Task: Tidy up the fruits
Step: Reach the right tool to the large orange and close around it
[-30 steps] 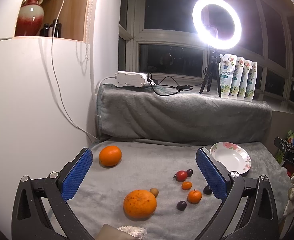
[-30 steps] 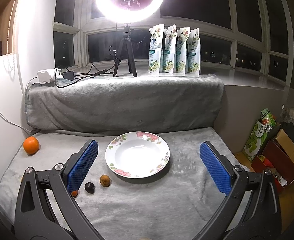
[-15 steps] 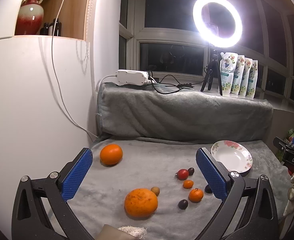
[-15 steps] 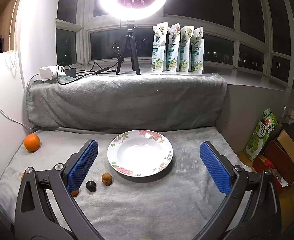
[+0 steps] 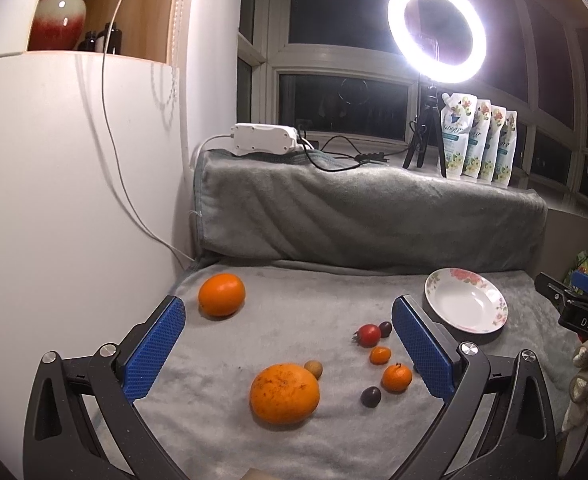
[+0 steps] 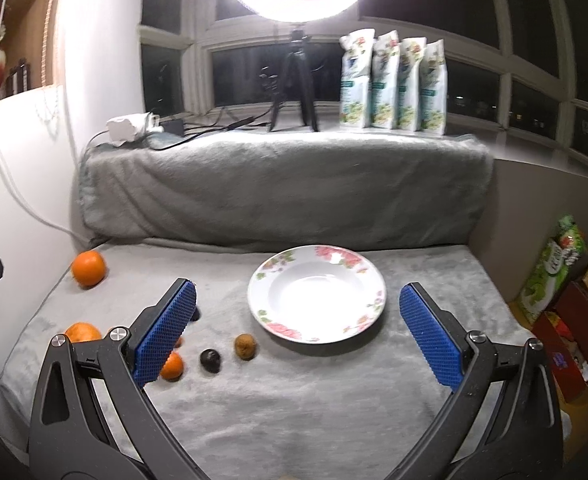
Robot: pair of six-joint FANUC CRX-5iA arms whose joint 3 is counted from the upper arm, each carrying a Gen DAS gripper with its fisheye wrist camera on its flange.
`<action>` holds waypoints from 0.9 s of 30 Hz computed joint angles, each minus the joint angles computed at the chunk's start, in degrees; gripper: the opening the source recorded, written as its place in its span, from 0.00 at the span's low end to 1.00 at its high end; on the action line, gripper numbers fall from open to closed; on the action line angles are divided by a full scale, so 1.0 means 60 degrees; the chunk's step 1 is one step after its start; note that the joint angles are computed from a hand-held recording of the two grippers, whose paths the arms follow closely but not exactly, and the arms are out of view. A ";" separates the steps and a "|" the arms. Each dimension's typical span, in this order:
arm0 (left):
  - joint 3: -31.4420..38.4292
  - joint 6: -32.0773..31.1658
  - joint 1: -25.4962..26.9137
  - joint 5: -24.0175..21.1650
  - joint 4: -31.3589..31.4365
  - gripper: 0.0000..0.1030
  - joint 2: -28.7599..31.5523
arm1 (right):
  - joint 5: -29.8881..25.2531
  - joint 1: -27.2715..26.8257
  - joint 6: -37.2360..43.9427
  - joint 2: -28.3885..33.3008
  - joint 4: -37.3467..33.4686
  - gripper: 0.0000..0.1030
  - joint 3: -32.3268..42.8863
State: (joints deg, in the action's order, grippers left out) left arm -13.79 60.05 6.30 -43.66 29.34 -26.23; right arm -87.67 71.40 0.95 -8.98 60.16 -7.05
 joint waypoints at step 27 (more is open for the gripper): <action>-0.1192 -0.0934 0.1721 -0.2796 0.1613 0.75 0.0392 | 0.4733 -0.1585 0.3923 0.0516 -0.4494 1.00 0.1301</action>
